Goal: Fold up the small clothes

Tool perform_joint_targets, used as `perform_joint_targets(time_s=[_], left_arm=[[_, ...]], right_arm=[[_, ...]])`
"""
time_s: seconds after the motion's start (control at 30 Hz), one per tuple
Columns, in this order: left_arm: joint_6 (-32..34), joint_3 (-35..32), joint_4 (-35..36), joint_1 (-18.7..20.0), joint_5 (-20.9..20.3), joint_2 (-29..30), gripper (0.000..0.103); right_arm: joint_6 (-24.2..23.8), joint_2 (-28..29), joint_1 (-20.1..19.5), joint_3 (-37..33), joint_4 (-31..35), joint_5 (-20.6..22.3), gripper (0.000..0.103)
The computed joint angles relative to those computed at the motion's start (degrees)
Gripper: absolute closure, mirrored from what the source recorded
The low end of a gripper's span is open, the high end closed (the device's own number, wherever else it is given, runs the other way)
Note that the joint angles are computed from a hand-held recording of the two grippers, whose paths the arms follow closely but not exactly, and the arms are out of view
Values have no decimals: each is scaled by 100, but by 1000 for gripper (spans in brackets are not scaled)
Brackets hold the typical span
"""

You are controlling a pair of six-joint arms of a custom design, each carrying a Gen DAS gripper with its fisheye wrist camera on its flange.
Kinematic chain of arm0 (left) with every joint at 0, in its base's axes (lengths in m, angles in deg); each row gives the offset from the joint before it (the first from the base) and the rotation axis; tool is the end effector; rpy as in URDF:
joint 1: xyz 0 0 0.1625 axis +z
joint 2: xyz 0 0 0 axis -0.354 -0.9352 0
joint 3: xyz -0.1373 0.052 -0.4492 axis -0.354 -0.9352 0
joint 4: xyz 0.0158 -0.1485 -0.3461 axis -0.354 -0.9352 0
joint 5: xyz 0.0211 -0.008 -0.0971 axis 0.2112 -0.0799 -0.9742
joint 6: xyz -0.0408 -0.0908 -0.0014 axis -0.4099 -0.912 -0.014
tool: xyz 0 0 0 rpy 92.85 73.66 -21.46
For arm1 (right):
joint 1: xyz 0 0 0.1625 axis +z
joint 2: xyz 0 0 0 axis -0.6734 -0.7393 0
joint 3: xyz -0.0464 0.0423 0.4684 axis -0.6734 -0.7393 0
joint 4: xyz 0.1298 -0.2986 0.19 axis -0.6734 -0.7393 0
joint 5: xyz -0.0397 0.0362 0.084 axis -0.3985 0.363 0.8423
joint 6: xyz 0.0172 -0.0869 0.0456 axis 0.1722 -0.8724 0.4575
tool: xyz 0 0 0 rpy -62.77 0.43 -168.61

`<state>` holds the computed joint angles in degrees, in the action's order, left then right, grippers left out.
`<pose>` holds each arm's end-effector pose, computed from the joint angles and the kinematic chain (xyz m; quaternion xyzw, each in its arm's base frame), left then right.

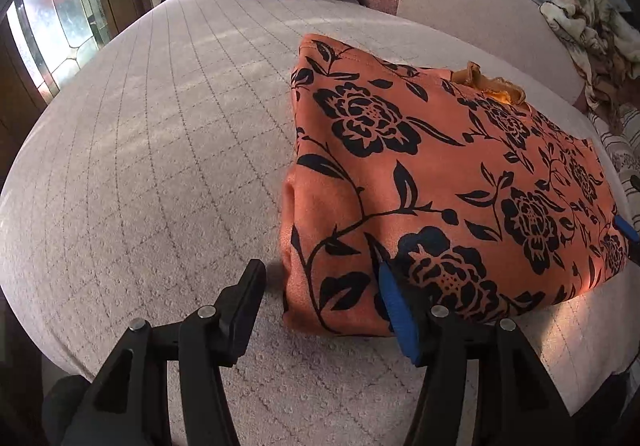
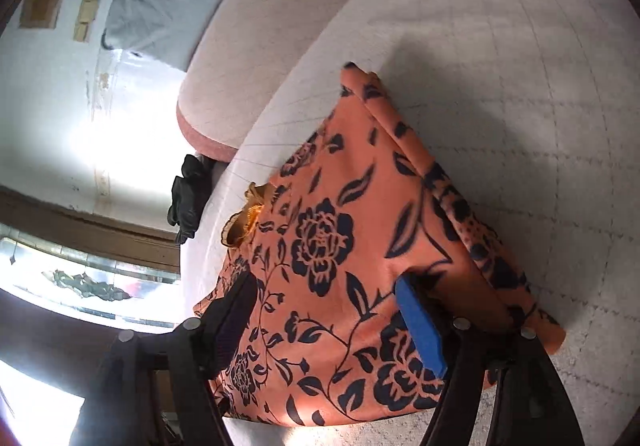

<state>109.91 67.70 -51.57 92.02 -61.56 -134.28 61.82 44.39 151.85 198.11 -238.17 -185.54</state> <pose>-0.0253 -0.6546 0.3263 0.3070 0.9028 -0.1154 0.2780 0.2237 -0.4133 0.1343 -0.3171 -0.7987 0.5109 0.0235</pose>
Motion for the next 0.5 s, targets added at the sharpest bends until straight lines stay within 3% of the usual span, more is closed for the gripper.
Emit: perform_joint_targets(time_s=[0.2,0.27,0.37,0.4,0.47,0.5], left_arm=[[228,-23,-174,30,53,142,36],[352,11,-314,47,90,161,33],[324,-5,-296,44,132,190,29],[298,-38,-245,44,140,204,29],[193,-71,-110,44,130,169,29],[153,-90,-79,47,124,173,29]], right_arm=[[367,-652,-440,-236,1468,590,27],[332,-866,-611,-458,2122,436,27],[362,-1103,-1212,-569,2522,925,27],[420,-1139,-1278,-599,2451,868,27],[320,-1283,-1157,-884,2891,295,27],[174,-1331,-1138,-963,2941,259,26]])
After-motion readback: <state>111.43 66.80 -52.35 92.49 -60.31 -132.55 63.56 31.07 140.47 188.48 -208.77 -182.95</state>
